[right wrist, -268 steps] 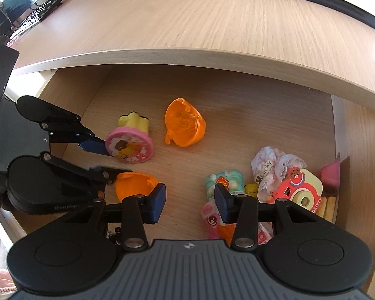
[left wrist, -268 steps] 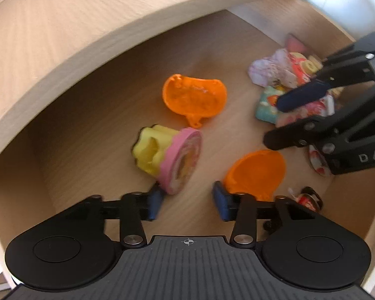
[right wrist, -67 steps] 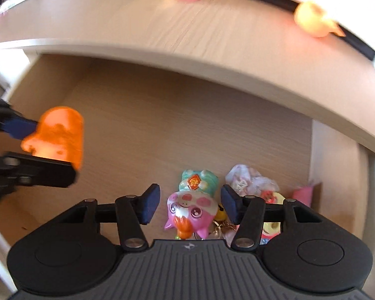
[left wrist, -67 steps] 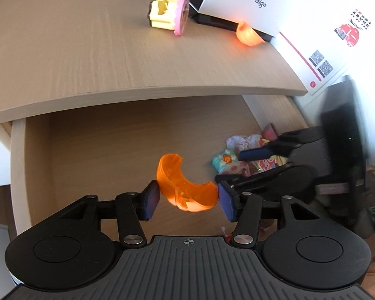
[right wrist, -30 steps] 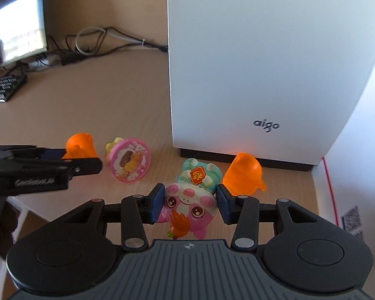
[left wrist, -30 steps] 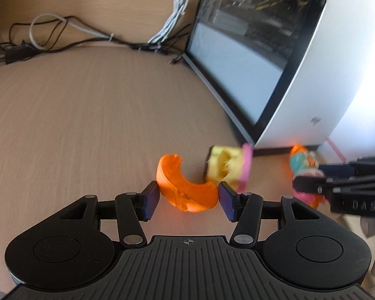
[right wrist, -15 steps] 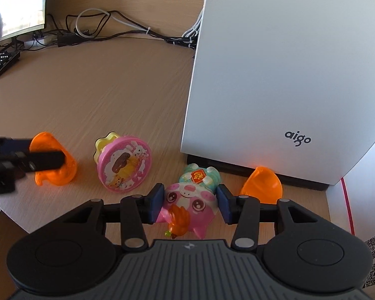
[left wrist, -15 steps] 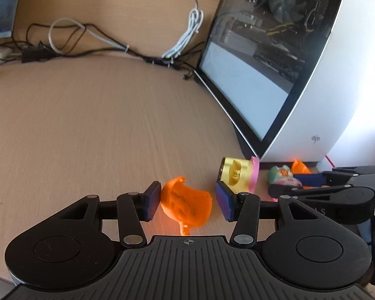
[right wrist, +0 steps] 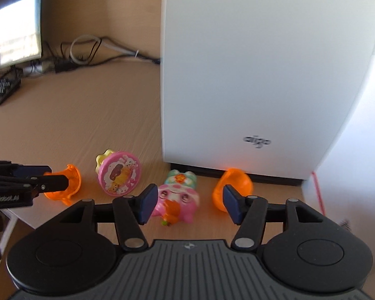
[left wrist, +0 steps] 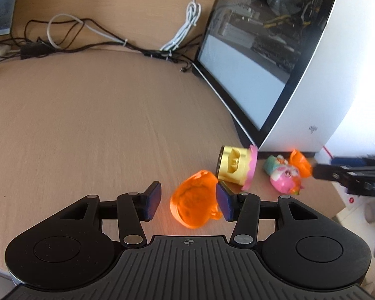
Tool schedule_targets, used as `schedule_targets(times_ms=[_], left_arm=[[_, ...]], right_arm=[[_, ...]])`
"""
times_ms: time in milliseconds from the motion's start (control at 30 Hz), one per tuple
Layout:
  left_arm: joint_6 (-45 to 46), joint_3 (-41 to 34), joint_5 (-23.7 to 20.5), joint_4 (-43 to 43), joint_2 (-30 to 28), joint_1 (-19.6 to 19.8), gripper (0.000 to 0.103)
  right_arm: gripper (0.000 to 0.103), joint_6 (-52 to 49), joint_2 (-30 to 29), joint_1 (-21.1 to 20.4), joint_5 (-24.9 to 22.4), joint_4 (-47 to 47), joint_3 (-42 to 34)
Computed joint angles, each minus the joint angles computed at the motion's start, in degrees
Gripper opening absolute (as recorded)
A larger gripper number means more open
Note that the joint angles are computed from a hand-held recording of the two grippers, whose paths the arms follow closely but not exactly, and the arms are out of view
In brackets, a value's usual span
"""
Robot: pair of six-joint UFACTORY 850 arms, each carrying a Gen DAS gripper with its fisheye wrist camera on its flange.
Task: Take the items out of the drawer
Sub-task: 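Lift the orange toy onto the desk with the left tool while the right tool carries the pink figurine there, then reach both tools back into the drawer toward the keychains and red-yellow round toy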
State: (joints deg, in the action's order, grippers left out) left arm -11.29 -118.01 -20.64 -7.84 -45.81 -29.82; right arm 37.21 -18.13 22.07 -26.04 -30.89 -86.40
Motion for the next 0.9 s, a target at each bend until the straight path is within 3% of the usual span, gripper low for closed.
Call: schedule_targets(times_ms=[300,500,600,733,900], left_arm=[[1.05,2.24,2.46,-0.78,2.38,-0.7,0.053],[6.77,3.41,3.14,-5.26,3.89,-1.5,0.052],[13.8,4.48,2.75,-10.74,4.99,-1.89,0.053],[29.08,5.3,-1.77,-23.88,5.75,-1.9,0.053],[38.42,1.62,-15.52,-30.89,2.81,-1.6,0.053]], right_arm=[[0.062,2.14,5.93,-0.75,-2.14,2.11,6.76],[0.062,0.11,7.99,-0.62,-3.16,5.47,10.62],[0.062,-1.1,8.37,-0.6,-3.89,7.33,11.63],[0.062,-1.78,8.96,-0.66,-4.95,9.03,13.08],[0.062,-1.68,9.54,-0.88,-6.29,10.46,14.89]])
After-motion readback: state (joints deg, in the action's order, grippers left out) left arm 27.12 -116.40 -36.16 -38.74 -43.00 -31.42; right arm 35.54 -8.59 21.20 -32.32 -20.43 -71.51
